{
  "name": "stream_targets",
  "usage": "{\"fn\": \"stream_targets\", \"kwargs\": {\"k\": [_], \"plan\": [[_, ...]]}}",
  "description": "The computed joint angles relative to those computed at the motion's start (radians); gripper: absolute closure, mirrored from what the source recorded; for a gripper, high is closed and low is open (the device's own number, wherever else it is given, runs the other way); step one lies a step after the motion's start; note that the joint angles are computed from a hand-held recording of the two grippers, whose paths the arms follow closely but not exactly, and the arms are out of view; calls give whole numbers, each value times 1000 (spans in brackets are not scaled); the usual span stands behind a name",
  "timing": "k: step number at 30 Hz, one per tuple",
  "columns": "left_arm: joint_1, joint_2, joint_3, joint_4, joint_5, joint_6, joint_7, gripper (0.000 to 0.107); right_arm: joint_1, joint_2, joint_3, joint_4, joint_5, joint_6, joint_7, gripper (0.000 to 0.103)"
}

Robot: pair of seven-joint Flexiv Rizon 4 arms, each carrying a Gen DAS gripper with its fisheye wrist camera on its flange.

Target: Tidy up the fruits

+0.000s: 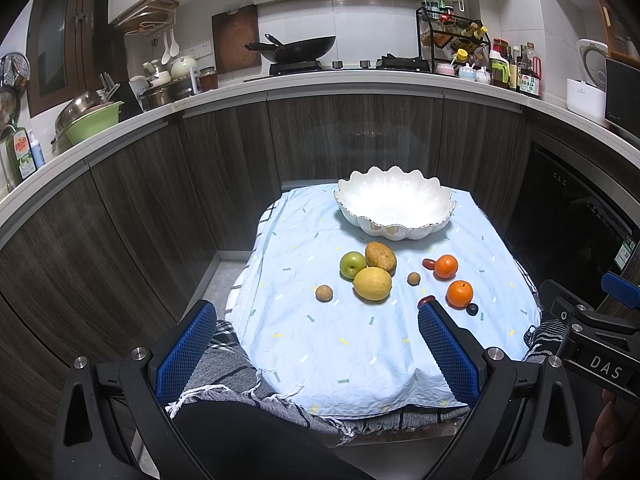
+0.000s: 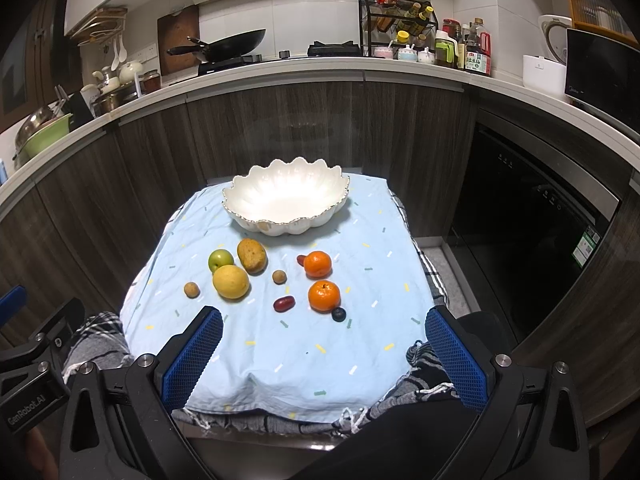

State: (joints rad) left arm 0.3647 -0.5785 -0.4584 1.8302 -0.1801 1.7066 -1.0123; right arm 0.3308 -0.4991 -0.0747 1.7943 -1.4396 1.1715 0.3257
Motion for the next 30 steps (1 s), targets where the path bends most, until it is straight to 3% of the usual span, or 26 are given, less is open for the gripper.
{"fn": "stream_targets", "kwargs": {"k": [17,30], "plan": [[-19,-15,21,-34,13,22,1,4,2,-21,-8,-24,18,19,-22,0],[-112,-66,121,-115,-11,-20,3,4,31,-82,-42,-80,156,42,-134,0]]}}
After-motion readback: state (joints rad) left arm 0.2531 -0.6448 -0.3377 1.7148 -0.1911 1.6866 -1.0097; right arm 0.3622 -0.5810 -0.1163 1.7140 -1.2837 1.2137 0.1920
